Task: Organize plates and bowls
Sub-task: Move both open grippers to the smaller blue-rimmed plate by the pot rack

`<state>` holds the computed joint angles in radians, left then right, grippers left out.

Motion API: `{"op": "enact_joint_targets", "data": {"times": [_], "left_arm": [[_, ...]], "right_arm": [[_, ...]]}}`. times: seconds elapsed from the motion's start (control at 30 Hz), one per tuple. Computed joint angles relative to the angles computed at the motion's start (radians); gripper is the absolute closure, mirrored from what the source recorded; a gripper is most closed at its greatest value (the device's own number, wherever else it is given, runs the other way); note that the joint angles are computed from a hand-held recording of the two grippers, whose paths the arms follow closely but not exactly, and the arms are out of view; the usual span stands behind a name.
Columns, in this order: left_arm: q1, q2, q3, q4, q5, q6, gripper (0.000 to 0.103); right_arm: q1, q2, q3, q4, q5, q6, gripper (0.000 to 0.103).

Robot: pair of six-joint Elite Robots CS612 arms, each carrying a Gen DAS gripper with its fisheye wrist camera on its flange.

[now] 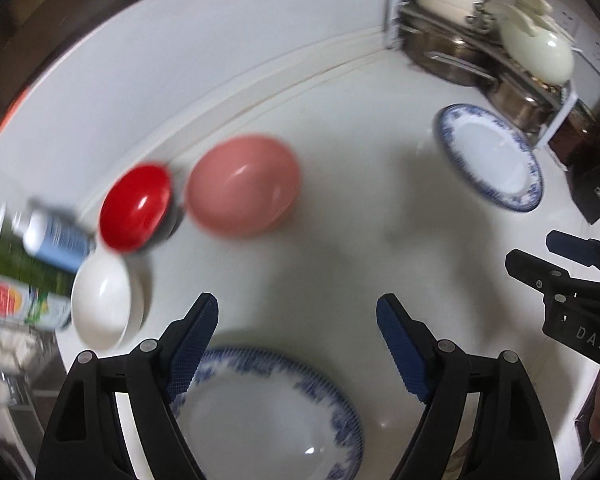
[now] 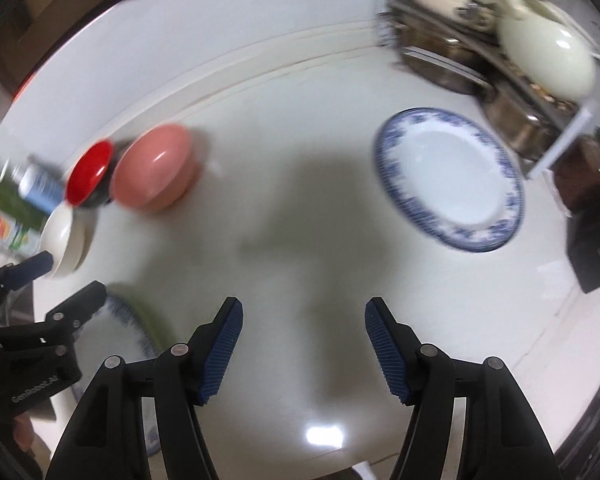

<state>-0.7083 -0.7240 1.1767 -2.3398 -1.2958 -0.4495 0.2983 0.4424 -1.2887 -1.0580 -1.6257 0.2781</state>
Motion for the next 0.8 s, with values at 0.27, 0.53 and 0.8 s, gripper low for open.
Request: {"op": "enact_joint_targets", "data": {"times": [0.27, 0.53, 0.8], "left_arm": [[-0.013, 0.101, -0.202, 0.029, 0.011, 0.139, 0.021], [-0.011, 0.225, -0.439, 0.130, -0.037, 0.238, 0.022], [0.000, 0.432, -0.833, 0.329, -0.133, 0.285, 0.022]], "right_arm": [[-0.043, -0.003, -0.012, -0.043, -0.061, 0.087, 0.038], [-0.087, -0.007, -0.010, -0.063, -0.122, 0.175, 0.038], [-0.129, -0.006, 0.013, -0.076, -0.113, 0.237, 0.038]]}}
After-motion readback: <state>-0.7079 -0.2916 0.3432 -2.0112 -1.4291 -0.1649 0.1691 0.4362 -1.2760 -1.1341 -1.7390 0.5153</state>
